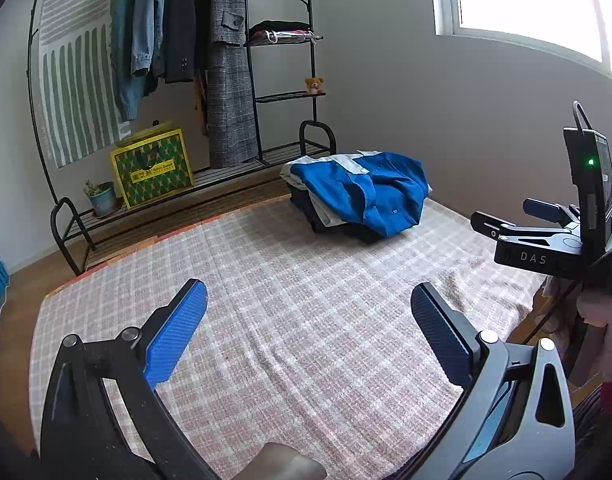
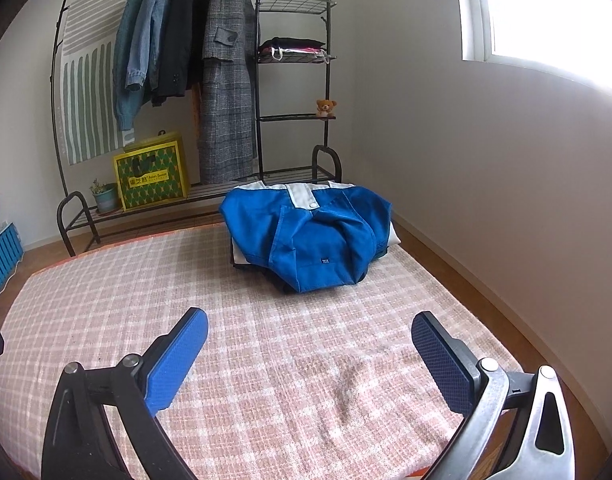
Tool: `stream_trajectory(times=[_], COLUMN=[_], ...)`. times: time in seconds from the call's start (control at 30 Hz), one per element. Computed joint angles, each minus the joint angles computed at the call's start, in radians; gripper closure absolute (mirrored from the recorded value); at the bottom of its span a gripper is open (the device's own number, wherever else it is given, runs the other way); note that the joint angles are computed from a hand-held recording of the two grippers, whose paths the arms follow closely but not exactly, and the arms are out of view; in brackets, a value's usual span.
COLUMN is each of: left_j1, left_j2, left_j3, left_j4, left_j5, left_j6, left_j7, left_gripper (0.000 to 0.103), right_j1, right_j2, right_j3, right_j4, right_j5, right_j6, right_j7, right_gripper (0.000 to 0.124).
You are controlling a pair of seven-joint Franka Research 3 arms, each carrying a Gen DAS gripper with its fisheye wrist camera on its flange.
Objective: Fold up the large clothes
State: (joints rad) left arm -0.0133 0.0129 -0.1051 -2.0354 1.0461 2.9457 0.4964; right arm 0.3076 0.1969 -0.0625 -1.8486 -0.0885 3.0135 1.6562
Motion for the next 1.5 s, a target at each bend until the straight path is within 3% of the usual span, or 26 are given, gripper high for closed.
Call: stream_trajectory(times=[0.27, 0.87, 1.5], left_j1=[0.001, 0.007, 0.006], left_j2=[-0.014, -0.025, -0.031], left_j3=[-0.004, -0.013, -0.016], left_j4=[-0.008, -0.011, -0.011], left_j5=[0.004, 0.050, 0.015], left_j6=[-0.040, -0.051, -0.054], left_j7=[-0.009, -0.054, -0.027], left_gripper=[0.000, 0.000, 0.000], right_j1=[0.018, 0.018, 0.021], right_j2=[-0.001, 0.022, 0.015], right_j3=[-0.019, -0.009, -0.004], right_j4=[-0.005, 0.024, 0.008], right_j5=[-0.037, -0.029, -0.014], right_j6=[0.005, -0.009, -0.005], right_j7=[0.040, 0.029, 0.007], right_gripper=[0.021, 0.021, 0.021])
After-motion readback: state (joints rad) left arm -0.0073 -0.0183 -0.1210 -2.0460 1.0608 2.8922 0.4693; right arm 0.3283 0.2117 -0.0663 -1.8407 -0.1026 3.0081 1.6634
